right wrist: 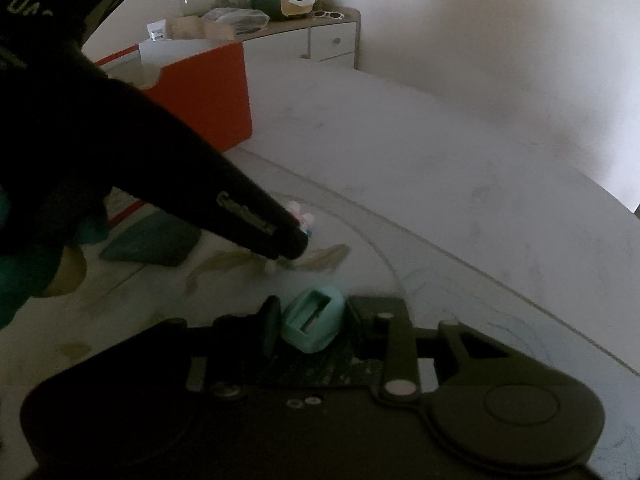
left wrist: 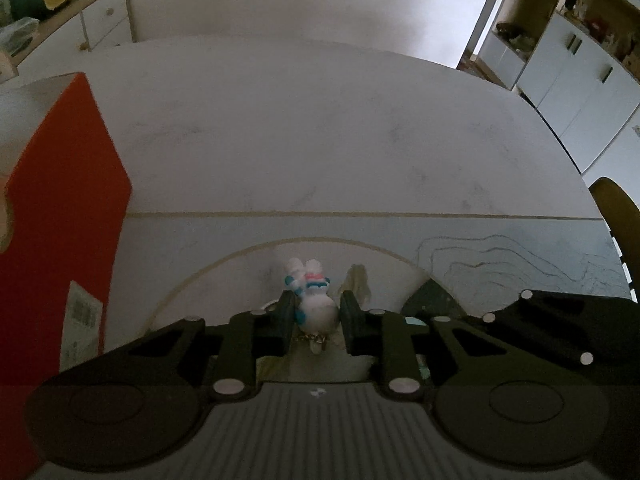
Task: Organize rigid objects
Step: 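Carry the bunny keychain and teal item into the red box with both grippers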
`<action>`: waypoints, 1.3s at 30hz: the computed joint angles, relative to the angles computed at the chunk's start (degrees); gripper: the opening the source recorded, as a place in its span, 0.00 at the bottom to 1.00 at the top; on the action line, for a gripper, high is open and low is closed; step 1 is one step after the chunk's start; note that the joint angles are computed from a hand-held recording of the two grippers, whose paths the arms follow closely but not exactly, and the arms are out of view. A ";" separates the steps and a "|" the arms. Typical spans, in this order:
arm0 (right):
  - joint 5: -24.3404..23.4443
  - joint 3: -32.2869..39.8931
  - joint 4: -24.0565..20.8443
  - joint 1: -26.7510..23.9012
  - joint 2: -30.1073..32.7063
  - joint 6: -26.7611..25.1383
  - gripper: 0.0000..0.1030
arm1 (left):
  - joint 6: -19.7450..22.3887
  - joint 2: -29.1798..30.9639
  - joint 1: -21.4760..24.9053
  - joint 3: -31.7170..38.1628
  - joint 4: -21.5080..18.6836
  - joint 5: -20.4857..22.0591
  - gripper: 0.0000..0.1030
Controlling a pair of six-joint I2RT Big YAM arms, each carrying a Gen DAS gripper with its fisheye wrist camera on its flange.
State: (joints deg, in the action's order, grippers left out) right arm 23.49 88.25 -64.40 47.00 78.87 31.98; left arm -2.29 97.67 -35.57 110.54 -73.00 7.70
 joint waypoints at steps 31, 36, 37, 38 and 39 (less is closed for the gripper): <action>12.66 24.32 -18.95 10.77 6.75 14.32 0.33 | 6.19 -9.66 7.65 1.12 -8.31 10.51 0.23; 14.08 32.36 -22.71 11.67 11.58 14.87 0.33 | 8.82 -9.15 10.42 4.02 -11.01 12.91 0.23; 14.31 33.91 -23.32 11.79 12.53 14.87 0.33 | 9.44 -9.05 10.97 4.59 -11.47 13.37 0.23; 14.65 35.75 -24.07 11.92 13.66 14.94 0.33 | 9.99 -9.03 11.53 5.14 -11.80 13.80 0.23; 14.95 37.44 -24.72 12.03 14.70 15.02 0.33 | 10.83 -9.01 12.10 5.65 -11.94 14.04 0.23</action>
State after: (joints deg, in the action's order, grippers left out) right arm 38.44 125.69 -89.12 59.03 93.57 46.99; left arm 8.54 88.66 -23.47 116.20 -84.95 21.74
